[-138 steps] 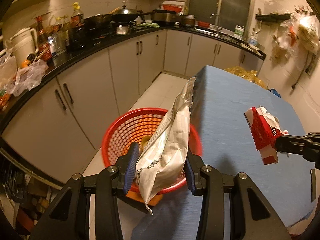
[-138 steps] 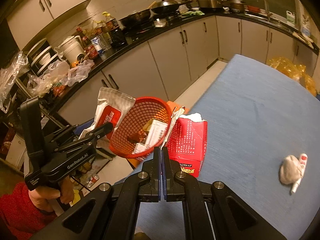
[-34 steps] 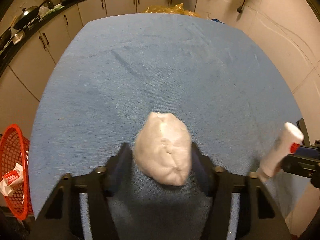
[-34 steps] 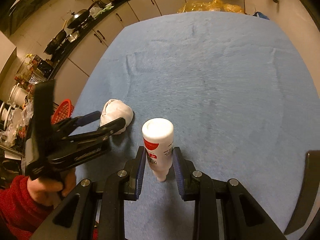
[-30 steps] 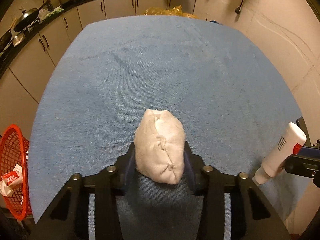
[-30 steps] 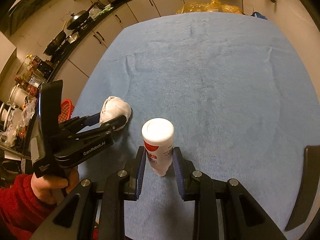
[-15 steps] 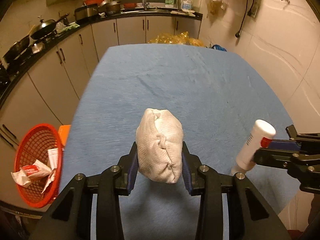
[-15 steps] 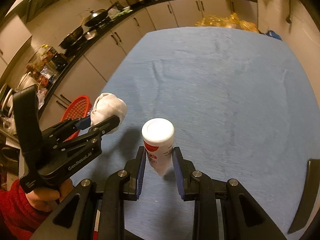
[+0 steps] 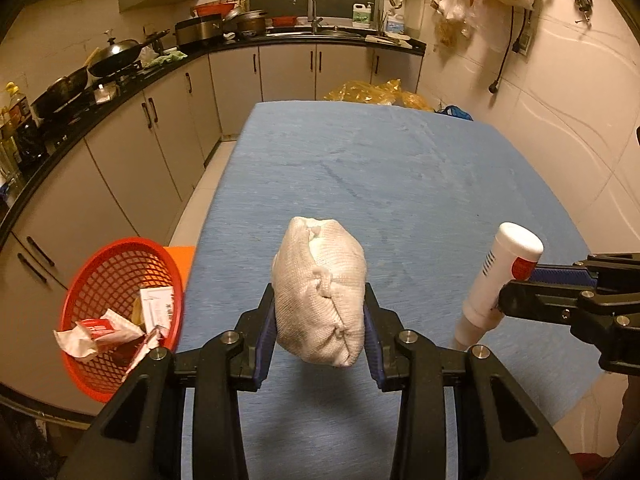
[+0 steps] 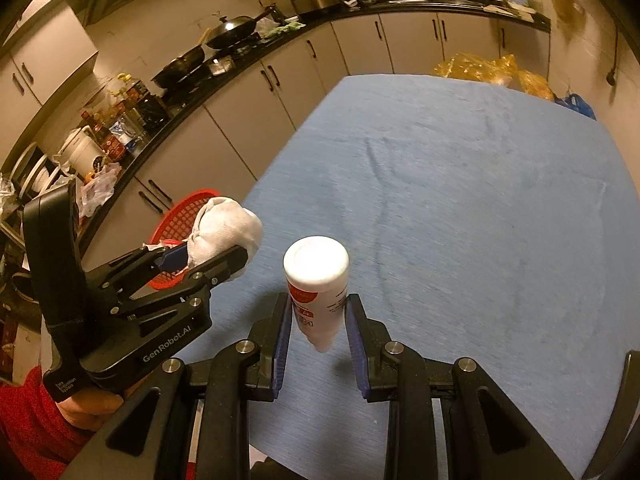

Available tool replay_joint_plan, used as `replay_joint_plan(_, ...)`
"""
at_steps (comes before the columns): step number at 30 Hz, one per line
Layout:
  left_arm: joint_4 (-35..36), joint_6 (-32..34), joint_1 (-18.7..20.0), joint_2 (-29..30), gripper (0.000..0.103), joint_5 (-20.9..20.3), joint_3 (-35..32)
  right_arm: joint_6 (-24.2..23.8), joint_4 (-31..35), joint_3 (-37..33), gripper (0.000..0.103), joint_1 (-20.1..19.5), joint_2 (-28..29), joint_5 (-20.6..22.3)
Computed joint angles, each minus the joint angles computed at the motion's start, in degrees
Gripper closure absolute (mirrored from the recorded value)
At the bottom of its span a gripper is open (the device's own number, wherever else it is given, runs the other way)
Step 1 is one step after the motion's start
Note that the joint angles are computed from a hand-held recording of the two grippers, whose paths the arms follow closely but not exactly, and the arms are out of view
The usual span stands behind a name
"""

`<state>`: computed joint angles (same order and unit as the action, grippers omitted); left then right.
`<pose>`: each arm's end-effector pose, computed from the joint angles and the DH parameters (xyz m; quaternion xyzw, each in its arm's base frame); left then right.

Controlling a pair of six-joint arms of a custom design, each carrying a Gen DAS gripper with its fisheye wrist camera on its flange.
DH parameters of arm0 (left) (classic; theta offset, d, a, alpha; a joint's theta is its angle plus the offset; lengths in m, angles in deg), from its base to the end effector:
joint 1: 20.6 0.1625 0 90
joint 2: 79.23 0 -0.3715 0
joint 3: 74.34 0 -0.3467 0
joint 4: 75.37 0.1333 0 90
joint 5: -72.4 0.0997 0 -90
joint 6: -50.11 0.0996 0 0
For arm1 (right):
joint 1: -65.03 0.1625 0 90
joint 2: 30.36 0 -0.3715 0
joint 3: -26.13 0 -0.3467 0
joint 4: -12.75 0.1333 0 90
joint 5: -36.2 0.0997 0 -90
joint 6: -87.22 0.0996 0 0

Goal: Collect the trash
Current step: 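Carry the tissue ball and spray bottle over the red basket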

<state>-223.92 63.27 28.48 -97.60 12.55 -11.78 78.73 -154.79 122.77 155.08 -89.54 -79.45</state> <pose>-0.3325 -0.6635 -0.0208 0.4066 0.8681 -0.1791 0.2216 0.0907 -0.5996 0.2662 -0.0077 -0.9191 0.3179 0.2326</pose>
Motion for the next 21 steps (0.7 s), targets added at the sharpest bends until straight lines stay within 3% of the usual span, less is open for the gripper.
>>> replay_joint_plan(21, 0.03, -0.61, 1.44, -0.58, 0.066, 2.16, -1.19, -0.97, 2.72, -5.25, 0.073, 1.24, 3.59, 1.62)
